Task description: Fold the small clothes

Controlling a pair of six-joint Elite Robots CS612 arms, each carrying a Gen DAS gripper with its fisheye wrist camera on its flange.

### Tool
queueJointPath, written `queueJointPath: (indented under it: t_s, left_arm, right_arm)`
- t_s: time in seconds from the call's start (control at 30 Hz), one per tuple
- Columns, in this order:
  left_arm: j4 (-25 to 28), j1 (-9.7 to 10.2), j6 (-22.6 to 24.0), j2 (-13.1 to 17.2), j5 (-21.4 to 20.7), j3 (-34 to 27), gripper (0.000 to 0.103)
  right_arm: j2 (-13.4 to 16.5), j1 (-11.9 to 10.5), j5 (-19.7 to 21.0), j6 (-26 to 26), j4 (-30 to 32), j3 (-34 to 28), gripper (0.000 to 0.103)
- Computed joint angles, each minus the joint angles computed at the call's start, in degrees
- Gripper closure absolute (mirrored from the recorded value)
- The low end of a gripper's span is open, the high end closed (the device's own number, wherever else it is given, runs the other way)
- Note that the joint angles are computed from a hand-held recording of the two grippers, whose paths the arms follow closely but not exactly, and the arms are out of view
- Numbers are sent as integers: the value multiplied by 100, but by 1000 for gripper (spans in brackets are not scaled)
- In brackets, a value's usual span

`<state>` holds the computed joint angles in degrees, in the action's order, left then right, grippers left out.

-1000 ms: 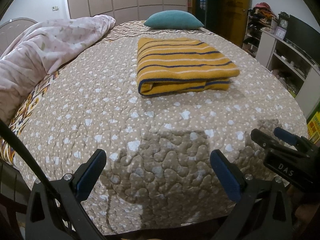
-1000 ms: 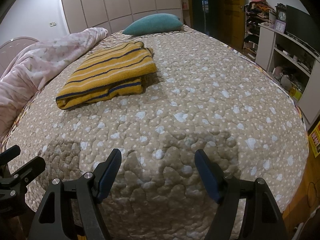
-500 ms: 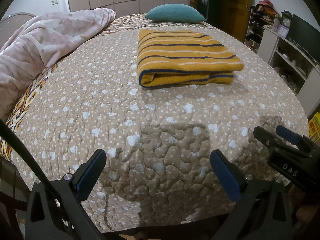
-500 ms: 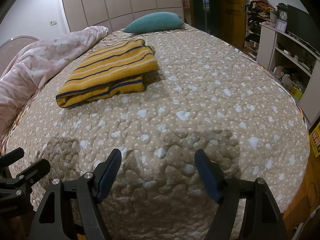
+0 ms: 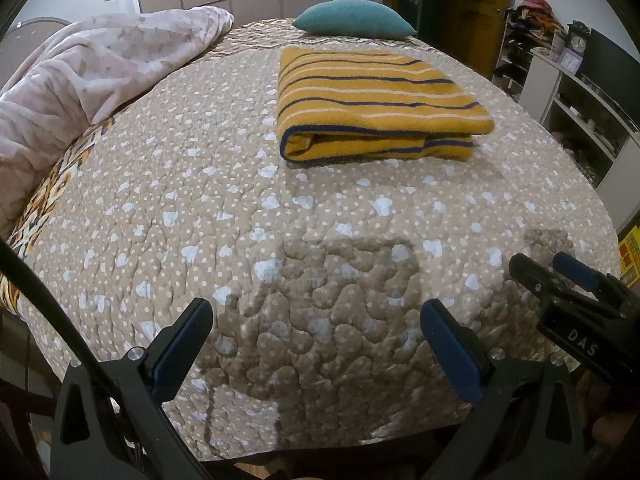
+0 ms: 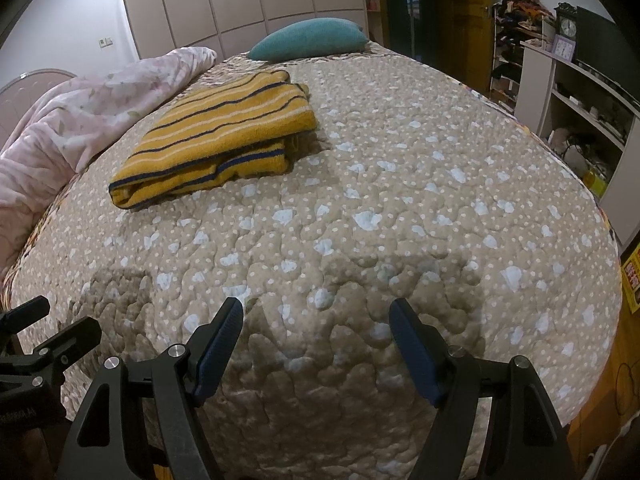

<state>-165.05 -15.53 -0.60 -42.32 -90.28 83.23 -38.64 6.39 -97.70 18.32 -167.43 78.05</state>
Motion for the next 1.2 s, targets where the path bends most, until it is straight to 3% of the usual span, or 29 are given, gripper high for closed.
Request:
queueJointPath:
  t_s: [1.2]
  left_arm:
    - [270, 30, -105, 48, -29, -82, 0]
  right_arm:
    - [10, 30, -41, -84, -15, 4, 23]
